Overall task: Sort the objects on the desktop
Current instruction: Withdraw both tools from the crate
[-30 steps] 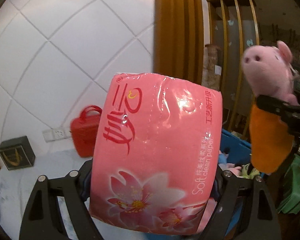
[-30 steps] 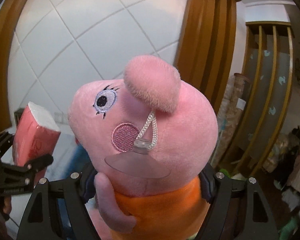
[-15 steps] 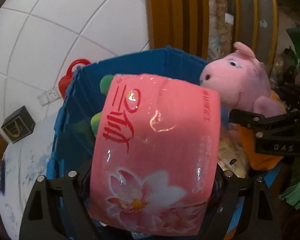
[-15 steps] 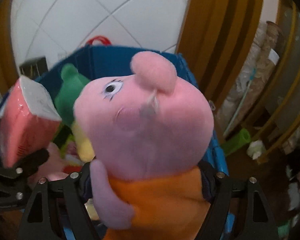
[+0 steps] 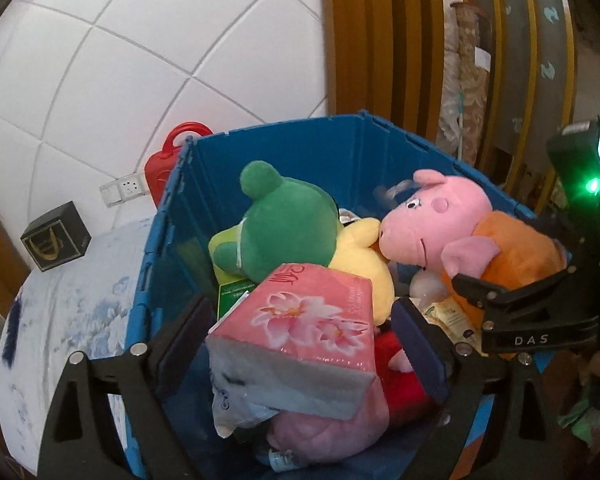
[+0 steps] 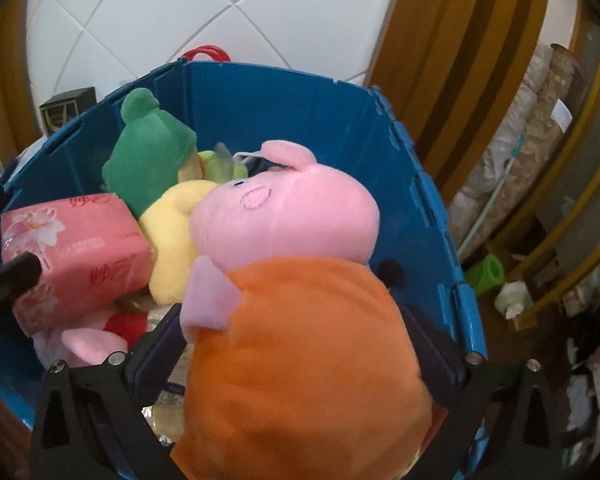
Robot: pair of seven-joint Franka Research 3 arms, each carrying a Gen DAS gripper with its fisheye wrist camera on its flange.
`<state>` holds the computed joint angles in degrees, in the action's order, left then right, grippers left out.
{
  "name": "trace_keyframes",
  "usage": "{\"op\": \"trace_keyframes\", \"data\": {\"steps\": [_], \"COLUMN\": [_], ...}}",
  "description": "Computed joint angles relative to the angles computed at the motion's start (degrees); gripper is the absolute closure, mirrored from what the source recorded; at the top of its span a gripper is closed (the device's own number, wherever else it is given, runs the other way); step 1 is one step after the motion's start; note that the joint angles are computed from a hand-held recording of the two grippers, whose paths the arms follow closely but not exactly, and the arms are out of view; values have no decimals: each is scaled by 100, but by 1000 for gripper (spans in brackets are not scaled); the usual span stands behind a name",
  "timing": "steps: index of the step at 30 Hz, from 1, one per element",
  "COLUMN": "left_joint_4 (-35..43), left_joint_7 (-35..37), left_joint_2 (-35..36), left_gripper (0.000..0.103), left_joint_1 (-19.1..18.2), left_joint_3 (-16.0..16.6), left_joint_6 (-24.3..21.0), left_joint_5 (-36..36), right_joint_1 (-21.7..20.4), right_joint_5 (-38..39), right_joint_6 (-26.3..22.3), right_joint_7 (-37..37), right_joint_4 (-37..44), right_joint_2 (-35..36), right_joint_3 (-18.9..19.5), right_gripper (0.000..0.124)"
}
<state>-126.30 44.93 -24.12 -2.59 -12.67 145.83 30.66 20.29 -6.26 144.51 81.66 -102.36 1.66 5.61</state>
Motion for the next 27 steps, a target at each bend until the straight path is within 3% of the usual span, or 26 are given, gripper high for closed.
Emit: {"op": "trace_keyframes", "data": {"steps": [5, 8, 13, 19, 27], "left_joint_4": [-309, -367, -605, -776, -1100], "left_joint_7": [-356, -523, -430, -13, 322], "left_joint_2": [-450, -677, -1049, -1441, -2087], "left_gripper": [11, 11, 11, 11, 11], "left_joint_1": [158, 226, 66, -159, -412], "left_joint_3": [-113, -203, -38, -4, -72], "left_joint_6": [205, 68, 289, 19, -329], "left_joint_5": [253, 349, 200, -140, -478], "right_joint_1": [-51, -131, -225, -381, -707], "right_joint_5": [160, 439, 947, 1214, 837], "right_joint_6": [341, 671, 966, 1144, 927], "right_joint_7": [-38, -169, -332, 89, 1031], "right_joint_4": [-392, -789, -1476, -2271, -2645], "right_joint_2": [-345, -747, -1523, -2486, -3205], "right_joint_3": [-5, -6, 26, 274, 823], "right_gripper": [21, 21, 21, 21, 21]}}
